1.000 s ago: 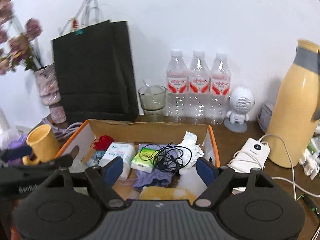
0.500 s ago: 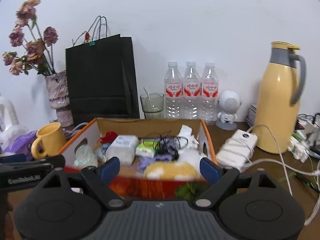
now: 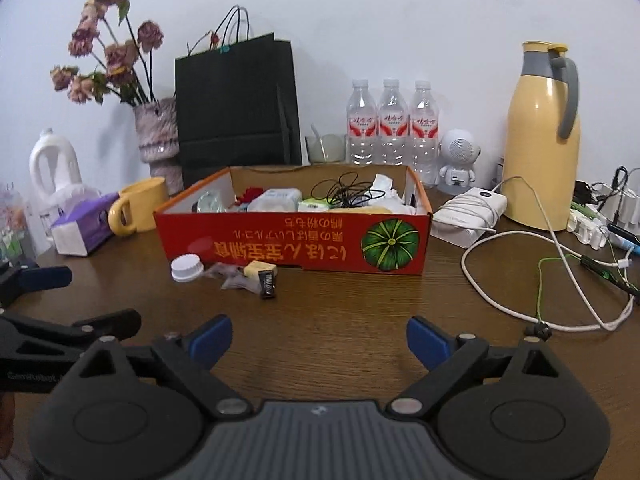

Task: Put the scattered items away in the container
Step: 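Grasp the black battery with the right tool while the left grasps the white bottle cap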

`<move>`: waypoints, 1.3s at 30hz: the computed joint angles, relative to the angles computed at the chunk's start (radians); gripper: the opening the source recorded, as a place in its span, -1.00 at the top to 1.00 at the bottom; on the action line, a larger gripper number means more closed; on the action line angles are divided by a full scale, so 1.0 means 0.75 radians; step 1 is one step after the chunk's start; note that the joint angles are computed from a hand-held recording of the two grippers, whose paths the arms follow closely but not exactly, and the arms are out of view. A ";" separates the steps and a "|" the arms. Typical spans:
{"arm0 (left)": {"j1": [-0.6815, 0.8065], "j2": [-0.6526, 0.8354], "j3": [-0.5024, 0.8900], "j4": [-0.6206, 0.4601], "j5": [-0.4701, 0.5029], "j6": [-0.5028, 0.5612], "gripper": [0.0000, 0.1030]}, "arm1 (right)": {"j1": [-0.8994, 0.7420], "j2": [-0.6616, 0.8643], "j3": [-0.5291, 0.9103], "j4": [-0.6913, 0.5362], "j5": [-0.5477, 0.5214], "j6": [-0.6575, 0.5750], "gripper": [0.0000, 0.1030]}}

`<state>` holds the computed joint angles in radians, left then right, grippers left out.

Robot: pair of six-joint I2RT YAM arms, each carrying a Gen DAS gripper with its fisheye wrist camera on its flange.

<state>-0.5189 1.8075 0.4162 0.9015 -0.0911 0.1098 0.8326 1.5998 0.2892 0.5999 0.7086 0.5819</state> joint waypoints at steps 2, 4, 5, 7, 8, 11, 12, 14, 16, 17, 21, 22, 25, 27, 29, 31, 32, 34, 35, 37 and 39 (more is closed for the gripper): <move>0.036 0.054 0.060 -0.026 0.029 -0.016 -1.00 | -0.062 0.063 0.032 0.055 -0.074 -0.058 -0.73; 0.087 0.112 0.133 -0.057 0.084 -0.028 -1.00 | -0.121 0.143 0.092 0.084 -0.150 -0.110 -0.66; 0.114 0.137 0.174 -0.079 0.118 -0.031 -1.00 | -0.155 0.177 0.128 0.089 -0.195 -0.146 -0.59; 0.161 0.187 0.283 -0.166 0.170 -0.044 -0.90 | -0.210 0.251 0.196 0.111 -0.272 -0.214 -0.50; 0.177 0.213 0.342 -0.211 0.188 -0.049 -0.77 | -0.239 0.289 0.238 0.114 -0.315 -0.246 -0.47; 0.219 0.312 0.538 -0.348 0.242 -0.041 -0.37 | -0.320 0.401 0.378 0.097 -0.438 -0.293 -0.26; 0.226 0.349 0.599 -0.382 0.249 -0.040 -0.32 | -0.342 0.436 0.433 0.071 -0.473 -0.299 -0.23; 0.234 0.411 0.699 -0.447 0.264 -0.041 -0.29 | -0.366 0.488 0.519 0.028 -0.513 -0.314 -0.13; 0.237 0.456 0.774 -0.496 0.265 -0.045 -0.29 | -0.375 0.527 0.583 -0.004 -0.521 -0.336 -0.02; 0.237 0.474 0.798 -0.510 0.268 -0.044 -0.29 | -0.380 0.541 0.604 -0.014 -0.529 -0.346 0.08; 0.240 0.512 0.854 -0.551 0.280 -0.034 -0.24 | -0.395 0.575 0.647 -0.042 -0.540 -0.354 0.37; 0.241 0.518 0.867 -0.573 0.289 -0.034 -0.21 | -0.396 0.578 0.652 -0.054 -0.536 -0.355 0.44; 0.242 0.534 0.899 -0.608 0.298 -0.033 -0.03 | -0.396 0.597 0.666 -0.070 -0.514 -0.364 0.47; 0.242 0.544 0.909 -0.607 0.297 -0.035 0.10 | -0.396 0.603 0.663 -0.055 -0.509 -0.380 0.50; 0.239 0.548 0.911 -0.597 0.284 -0.034 0.20 | -0.400 0.605 0.657 -0.039 -0.521 -0.392 0.72; 0.240 0.543 0.903 -0.593 0.284 -0.036 0.20 | -0.403 0.604 0.650 -0.027 -0.531 -0.405 0.77; 0.238 0.540 0.896 -0.587 0.279 -0.038 0.21 | -0.403 0.603 0.649 -0.026 -0.533 -0.404 0.78; 0.232 0.525 0.862 -0.557 0.245 -0.042 0.21 | -0.403 0.598 0.643 -0.027 -0.534 -0.395 0.79; 0.228 0.512 0.831 -0.526 0.231 -0.046 0.21 | -0.400 0.593 0.638 -0.030 -0.529 -0.383 0.80; 0.225 0.467 0.753 -0.474 0.220 -0.071 0.21 | -0.388 0.579 0.627 -0.042 -0.503 -0.358 0.81; 0.223 0.401 0.652 -0.415 0.216 -0.106 0.21 | -0.360 0.538 0.569 0.009 -0.455 -0.342 0.81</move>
